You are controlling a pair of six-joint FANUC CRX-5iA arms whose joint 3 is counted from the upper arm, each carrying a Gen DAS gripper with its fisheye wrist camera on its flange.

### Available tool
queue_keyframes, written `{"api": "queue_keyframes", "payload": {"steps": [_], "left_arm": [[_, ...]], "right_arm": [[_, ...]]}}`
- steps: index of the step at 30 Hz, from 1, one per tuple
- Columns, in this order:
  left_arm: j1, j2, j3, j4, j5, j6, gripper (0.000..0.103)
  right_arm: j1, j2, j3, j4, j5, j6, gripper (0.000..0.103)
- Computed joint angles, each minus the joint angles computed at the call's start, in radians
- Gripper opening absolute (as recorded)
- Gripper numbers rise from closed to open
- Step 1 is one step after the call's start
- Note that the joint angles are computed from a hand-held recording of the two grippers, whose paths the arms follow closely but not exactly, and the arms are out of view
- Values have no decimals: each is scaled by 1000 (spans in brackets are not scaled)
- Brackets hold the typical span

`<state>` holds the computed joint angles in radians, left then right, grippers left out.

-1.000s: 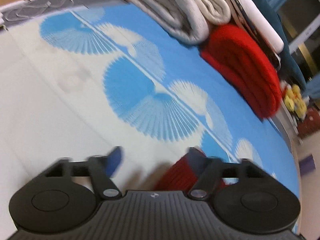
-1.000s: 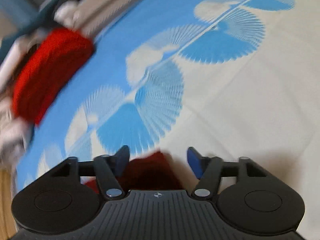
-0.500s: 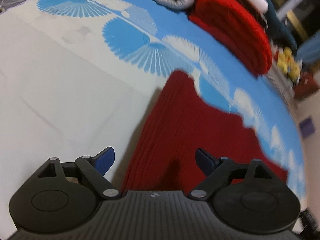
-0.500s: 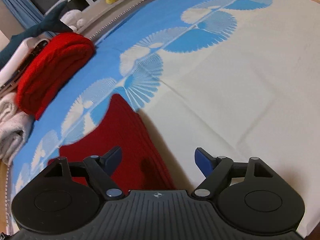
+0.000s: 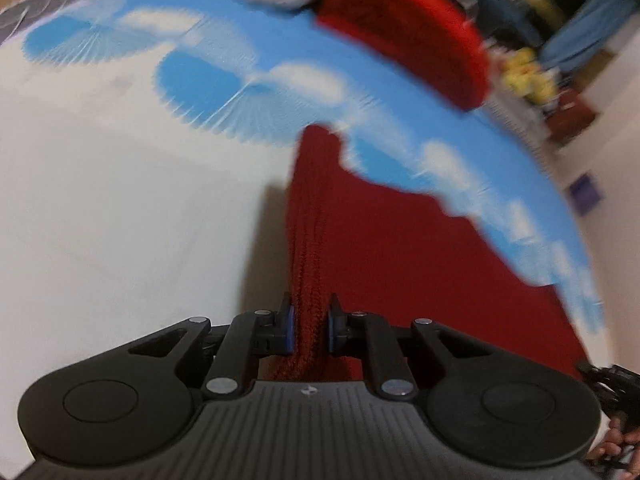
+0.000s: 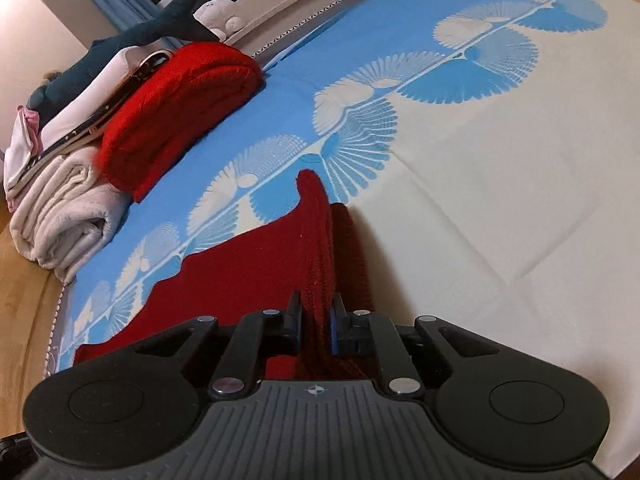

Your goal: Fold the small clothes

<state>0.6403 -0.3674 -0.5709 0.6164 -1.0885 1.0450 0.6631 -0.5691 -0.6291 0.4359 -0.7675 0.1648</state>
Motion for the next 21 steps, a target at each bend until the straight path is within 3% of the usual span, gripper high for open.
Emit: {"api": "queue_keyframes", "payload": {"steps": [2, 3, 4, 5, 6, 7, 9, 12, 14, 16, 18, 21], "left_arm": [[-13, 48, 20, -73, -15, 44, 17], [-19, 55, 15, -84, -5, 47, 26], [-25, 52, 10, -100, 13, 60, 40], [-30, 43, 11, -124, 29, 81, 48], [-32, 27, 18, -160, 39, 112, 67], [-36, 1, 22, -200, 52, 151, 76], [-21, -61, 4, -203, 67, 149, 82], [8, -137, -37, -171, 56, 85, 88], [-35, -137, -24, -263, 58, 118, 88], [-97, -82, 11, -397, 47, 213, 89], [-80, -91, -6, -391, 55, 226, 93], [-8, -164, -43, -338, 31, 190, 95]], "right_arm": [[-43, 57, 41, -107, -54, 68, 13], [-71, 81, 58, -172, -62, 119, 13], [-95, 101, 65, -223, -56, 169, 16], [-99, 104, 61, -221, -46, 168, 20], [-90, 93, 49, -185, -47, 138, 33], [-75, 78, 38, -143, -59, 107, 40], [1, 26, -18, 39, -96, -24, 49], [98, -49, -80, 162, -93, -19, 52], [147, -39, -74, 128, -124, 53, 51], [166, 55, -17, 37, -240, 157, 51], [147, 97, 1, -22, -276, 196, 53], [136, 18, -20, -14, -289, 85, 54]]}}
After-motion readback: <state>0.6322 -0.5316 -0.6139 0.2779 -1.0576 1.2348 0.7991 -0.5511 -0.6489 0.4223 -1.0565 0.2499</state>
